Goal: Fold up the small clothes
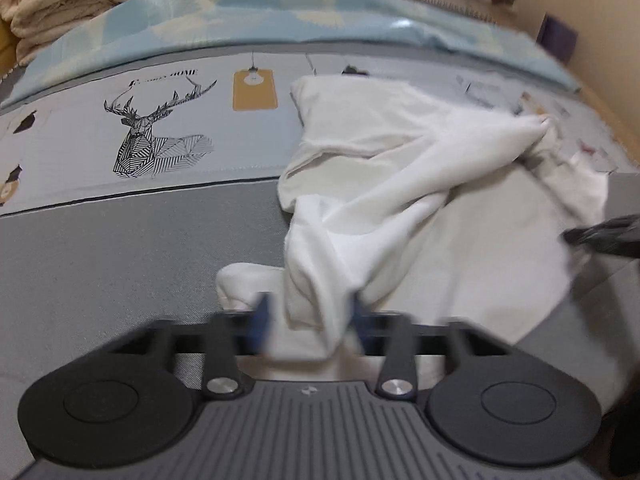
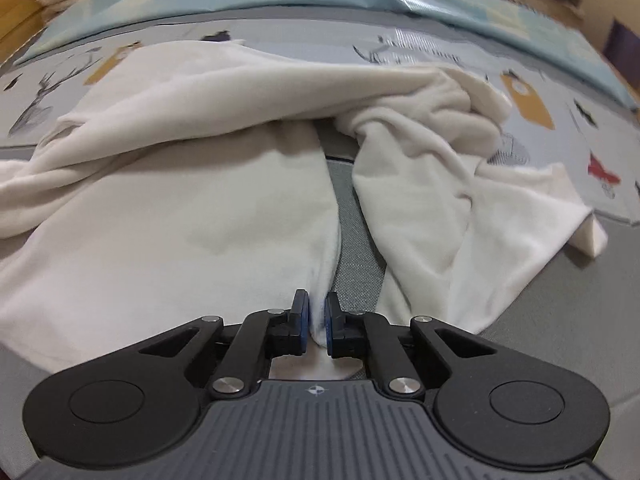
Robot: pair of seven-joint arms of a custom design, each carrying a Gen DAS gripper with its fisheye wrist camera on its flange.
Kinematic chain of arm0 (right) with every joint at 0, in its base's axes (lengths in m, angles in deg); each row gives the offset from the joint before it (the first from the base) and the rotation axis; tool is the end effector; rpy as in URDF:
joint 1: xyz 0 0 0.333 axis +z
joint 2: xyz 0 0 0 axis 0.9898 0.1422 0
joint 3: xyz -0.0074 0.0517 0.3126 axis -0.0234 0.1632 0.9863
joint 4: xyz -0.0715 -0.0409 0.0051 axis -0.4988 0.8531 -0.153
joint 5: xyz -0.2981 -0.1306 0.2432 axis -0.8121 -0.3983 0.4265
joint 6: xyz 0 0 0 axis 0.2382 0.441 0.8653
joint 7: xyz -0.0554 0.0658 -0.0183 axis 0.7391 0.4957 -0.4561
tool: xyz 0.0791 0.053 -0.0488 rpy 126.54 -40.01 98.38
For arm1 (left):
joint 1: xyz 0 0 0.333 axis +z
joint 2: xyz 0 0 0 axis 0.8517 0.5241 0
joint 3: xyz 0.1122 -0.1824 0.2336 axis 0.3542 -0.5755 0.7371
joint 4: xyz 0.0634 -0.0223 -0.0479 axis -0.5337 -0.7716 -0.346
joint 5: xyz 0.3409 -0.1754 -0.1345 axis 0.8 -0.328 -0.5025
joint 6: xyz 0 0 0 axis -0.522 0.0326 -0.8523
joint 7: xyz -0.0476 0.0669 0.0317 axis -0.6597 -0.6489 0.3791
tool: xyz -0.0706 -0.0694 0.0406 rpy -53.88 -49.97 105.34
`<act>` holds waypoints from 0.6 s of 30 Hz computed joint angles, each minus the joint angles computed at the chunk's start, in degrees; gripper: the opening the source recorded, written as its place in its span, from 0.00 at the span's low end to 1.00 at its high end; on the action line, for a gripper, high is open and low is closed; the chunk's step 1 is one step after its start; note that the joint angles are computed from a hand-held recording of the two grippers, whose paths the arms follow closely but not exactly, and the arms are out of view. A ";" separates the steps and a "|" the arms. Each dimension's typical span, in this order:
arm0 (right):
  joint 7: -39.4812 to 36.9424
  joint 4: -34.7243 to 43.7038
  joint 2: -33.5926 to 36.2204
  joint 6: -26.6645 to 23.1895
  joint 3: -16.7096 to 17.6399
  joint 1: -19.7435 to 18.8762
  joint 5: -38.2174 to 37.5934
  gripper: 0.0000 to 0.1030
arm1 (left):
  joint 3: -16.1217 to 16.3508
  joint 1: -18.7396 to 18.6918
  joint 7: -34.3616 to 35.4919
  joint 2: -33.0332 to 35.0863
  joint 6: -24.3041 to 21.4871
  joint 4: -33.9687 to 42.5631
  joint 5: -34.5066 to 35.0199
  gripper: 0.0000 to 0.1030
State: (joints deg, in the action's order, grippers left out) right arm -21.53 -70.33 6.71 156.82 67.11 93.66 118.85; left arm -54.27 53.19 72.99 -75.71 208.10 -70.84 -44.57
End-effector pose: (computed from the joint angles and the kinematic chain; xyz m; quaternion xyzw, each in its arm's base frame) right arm 0.5221 0.0667 0.3678 -0.8321 0.4782 -0.1478 0.2389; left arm 0.3582 -0.1964 0.4283 -0.7534 0.5999 -0.1758 0.2040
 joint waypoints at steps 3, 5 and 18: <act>-4.67 -0.35 -2.70 -1.72 -1.58 0.20 6.13 0.05 | -1.59 2.14 -3.40 -0.87 1.04 0.11 1.54 0.07; -6.92 -0.49 -5.11 -2.37 -3.36 0.27 11.02 0.05 | -2.55 3.40 -6.61 -3.76 2.88 -0.78 2.55 0.05; -10.34 -1.34 -21.22 -32.00 -23.45 -7.84 12.27 0.04 | 5.97 -8.02 -5.63 -16.69 6.11 -6.36 -14.82 0.00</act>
